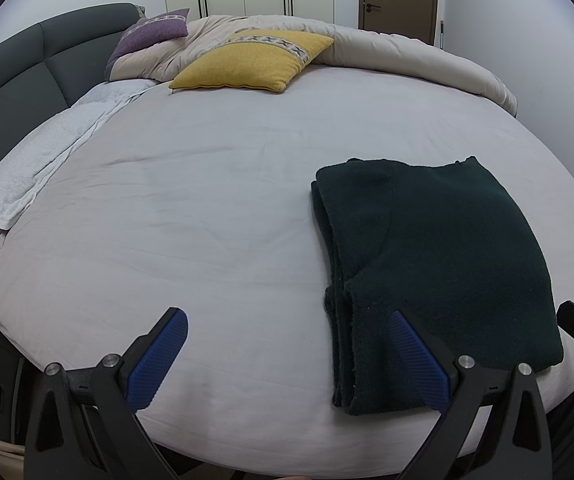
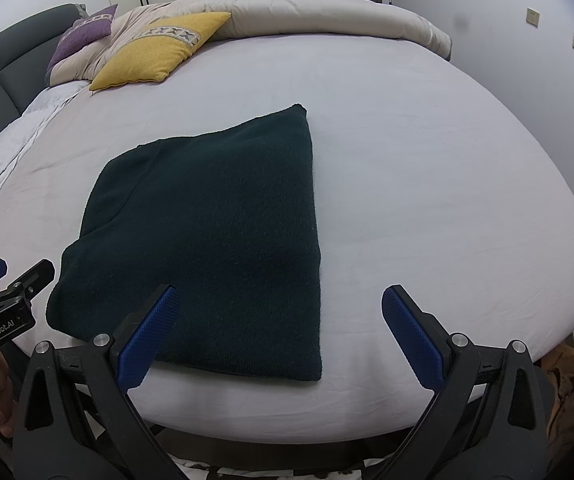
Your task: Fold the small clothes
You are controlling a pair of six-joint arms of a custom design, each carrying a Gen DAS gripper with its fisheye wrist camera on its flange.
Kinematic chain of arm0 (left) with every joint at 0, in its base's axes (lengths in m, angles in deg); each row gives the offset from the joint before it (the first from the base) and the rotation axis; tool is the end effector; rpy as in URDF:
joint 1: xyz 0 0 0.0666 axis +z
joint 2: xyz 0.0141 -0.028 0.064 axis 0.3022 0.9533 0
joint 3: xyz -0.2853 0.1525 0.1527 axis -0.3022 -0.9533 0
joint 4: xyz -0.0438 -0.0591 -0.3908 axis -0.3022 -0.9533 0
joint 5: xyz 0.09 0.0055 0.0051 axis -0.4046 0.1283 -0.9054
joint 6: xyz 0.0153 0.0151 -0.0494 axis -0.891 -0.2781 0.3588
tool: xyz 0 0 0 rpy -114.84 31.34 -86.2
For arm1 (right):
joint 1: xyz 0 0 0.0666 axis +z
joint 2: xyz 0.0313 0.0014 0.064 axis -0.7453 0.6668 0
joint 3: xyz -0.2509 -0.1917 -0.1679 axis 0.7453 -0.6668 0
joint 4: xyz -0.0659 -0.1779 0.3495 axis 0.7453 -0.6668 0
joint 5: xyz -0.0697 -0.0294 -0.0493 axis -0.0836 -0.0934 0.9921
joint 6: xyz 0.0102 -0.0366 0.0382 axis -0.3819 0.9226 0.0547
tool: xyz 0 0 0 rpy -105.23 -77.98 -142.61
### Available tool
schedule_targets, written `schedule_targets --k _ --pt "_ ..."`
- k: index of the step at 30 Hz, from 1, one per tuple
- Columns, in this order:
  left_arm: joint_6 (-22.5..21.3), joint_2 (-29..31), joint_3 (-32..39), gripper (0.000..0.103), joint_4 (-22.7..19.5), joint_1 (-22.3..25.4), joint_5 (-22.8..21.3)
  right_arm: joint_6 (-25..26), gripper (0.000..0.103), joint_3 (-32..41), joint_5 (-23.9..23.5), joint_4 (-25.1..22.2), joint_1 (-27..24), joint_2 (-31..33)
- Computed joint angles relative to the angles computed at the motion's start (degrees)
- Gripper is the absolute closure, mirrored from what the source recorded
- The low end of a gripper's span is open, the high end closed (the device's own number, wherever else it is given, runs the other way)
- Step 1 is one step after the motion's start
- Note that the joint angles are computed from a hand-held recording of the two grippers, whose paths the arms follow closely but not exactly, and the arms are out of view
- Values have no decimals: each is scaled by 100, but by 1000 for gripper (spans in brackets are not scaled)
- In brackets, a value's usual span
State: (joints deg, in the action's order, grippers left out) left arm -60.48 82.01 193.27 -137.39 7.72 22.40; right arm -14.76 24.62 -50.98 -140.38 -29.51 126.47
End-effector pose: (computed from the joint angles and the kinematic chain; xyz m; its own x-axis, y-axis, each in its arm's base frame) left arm 0.5625 -0.0920 0.5011 -0.7679 -0.0352 -0.6396 -0.0678 0.9973 0.0265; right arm 0.4875 0.1558 0.4917 -0.7941 0.0813 -0.6024 0.0869 0.9960 0.0198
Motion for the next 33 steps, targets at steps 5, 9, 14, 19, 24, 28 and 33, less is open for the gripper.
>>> schedule_targets --k 5,9,14,19,24,28,33 --pt "-43 1 -14 0 3 20 20 -8 0 -21 -11 22 14 6" --pt "-42 0 -14 0 3 20 18 -9 0 -22 -11 19 9 5" --pt "-53 -18 -41 0 12 31 25 -10 0 -25 -16 29 12 7" --pt "-49 8 -1 0 -6 20 18 -12 0 -21 -21 23 13 11" --pt "-49 -10 -23 0 -7 30 20 -32 0 -19 -10 14 34 12" --pt "-73 -1 -20 0 2 37 34 -26 0 -19 -20 17 28 11" --pt "-83 -7 -25 0 -3 43 39 -23 0 -17 -33 13 18 16"
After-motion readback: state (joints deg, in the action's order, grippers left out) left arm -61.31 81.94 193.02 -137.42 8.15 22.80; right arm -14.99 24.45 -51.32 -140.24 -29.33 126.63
